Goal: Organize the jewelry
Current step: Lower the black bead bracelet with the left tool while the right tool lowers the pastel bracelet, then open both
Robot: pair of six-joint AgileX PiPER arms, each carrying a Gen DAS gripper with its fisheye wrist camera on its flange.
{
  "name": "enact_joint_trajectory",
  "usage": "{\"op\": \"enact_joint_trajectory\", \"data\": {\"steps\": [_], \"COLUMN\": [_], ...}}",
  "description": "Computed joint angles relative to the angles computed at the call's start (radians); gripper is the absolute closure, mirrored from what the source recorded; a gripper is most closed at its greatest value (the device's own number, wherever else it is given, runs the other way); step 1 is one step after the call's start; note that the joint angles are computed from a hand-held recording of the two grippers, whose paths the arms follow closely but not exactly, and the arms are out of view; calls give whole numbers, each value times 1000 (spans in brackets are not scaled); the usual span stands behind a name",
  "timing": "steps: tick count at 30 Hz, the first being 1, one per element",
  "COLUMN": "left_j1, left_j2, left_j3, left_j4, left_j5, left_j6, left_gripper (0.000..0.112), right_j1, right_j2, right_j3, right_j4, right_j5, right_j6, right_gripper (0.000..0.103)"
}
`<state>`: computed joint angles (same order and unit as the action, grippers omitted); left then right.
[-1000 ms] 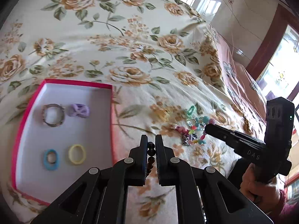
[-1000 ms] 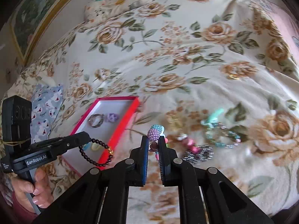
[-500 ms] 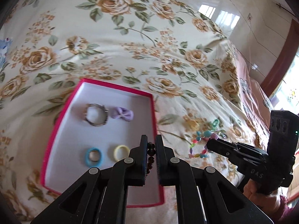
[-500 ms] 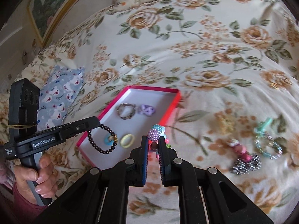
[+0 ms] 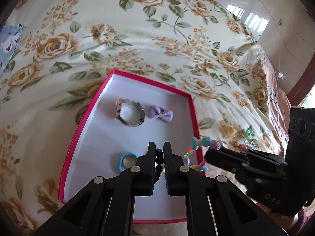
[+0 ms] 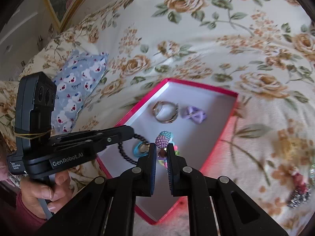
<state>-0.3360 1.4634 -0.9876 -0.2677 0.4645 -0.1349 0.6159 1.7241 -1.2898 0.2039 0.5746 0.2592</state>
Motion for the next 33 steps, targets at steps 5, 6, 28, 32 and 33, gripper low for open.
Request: {"op": "enact_joint_trajectory", "data": {"steps": [5, 6, 28, 32, 33], "left_j1": [41, 52, 35, 29, 30], "left_j2": [55, 68, 219, 219, 218], "left_j3": [-10, -15, -72, -69, -67], "left_j4": [-12, -11, 304, 318, 318], "left_j5": [-12, -13, -19, -22, -24], "left_j6": [17, 19, -282, -295, -294], "left_gripper": [106, 106, 105, 105, 105], "right_j1": [5, 2, -15, -11, -10], "right_j2": [85, 96, 227, 235, 235], "right_j3": [-42, -47, -119, -126, -128], "right_j4": [65, 76, -33, -48, -51], "right_j5": [4, 6, 60, 61, 62], "right_j6": [-66, -77, -26, -18, -15], "right_gripper": [94, 93, 89, 89, 90]}}
